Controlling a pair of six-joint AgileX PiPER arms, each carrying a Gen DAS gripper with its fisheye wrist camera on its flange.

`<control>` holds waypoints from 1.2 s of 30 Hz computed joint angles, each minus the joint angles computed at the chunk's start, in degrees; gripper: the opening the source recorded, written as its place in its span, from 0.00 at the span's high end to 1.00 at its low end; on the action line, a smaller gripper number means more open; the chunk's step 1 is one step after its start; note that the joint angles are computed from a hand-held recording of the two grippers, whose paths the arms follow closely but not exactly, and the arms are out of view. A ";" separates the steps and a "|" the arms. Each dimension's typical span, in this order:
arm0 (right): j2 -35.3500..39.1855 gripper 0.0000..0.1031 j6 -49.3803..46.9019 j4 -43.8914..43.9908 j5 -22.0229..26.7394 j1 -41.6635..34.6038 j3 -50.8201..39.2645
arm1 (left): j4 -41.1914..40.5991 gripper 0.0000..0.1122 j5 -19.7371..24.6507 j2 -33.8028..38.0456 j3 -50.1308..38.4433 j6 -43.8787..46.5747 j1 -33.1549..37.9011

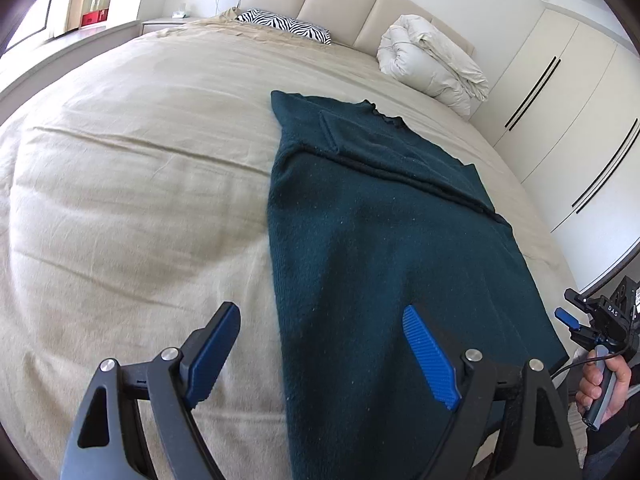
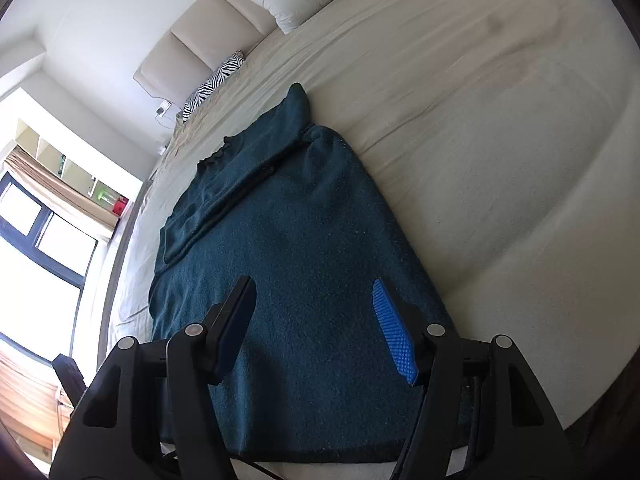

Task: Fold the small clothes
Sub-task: 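Move both grippers to the hem end of the narrowed sweater, then grasp the sweater hem with the left gripper while the right gripper grasps it too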

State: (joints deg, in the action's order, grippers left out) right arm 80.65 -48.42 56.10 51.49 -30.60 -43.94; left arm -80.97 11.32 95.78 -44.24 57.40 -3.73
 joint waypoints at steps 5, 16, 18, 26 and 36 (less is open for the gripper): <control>-1.55 0.41 0.36 -4.87 1.01 -3.97 0.92 | 2.61 0.29 4.05 -1.69 4.70 -3.08 1.61; -0.52 0.42 -0.04 -9.65 3.40 -8.30 1.23 | 13.22 0.35 8.98 -4.41 8.20 -13.16 0.15; -0.84 0.41 -0.16 -10.49 4.25 -9.01 0.67 | 13.43 0.35 11.41 -4.11 7.68 -13.40 0.68; -0.10 0.42 -1.43 -13.22 7.77 -11.07 -1.18 | 6.15 0.57 19.34 -1.33 7.83 -7.99 4.91; 4.88 0.42 -0.19 -17.19 14.59 -12.20 -6.71 | 4.01 0.88 24.01 1.58 7.18 -5.08 8.24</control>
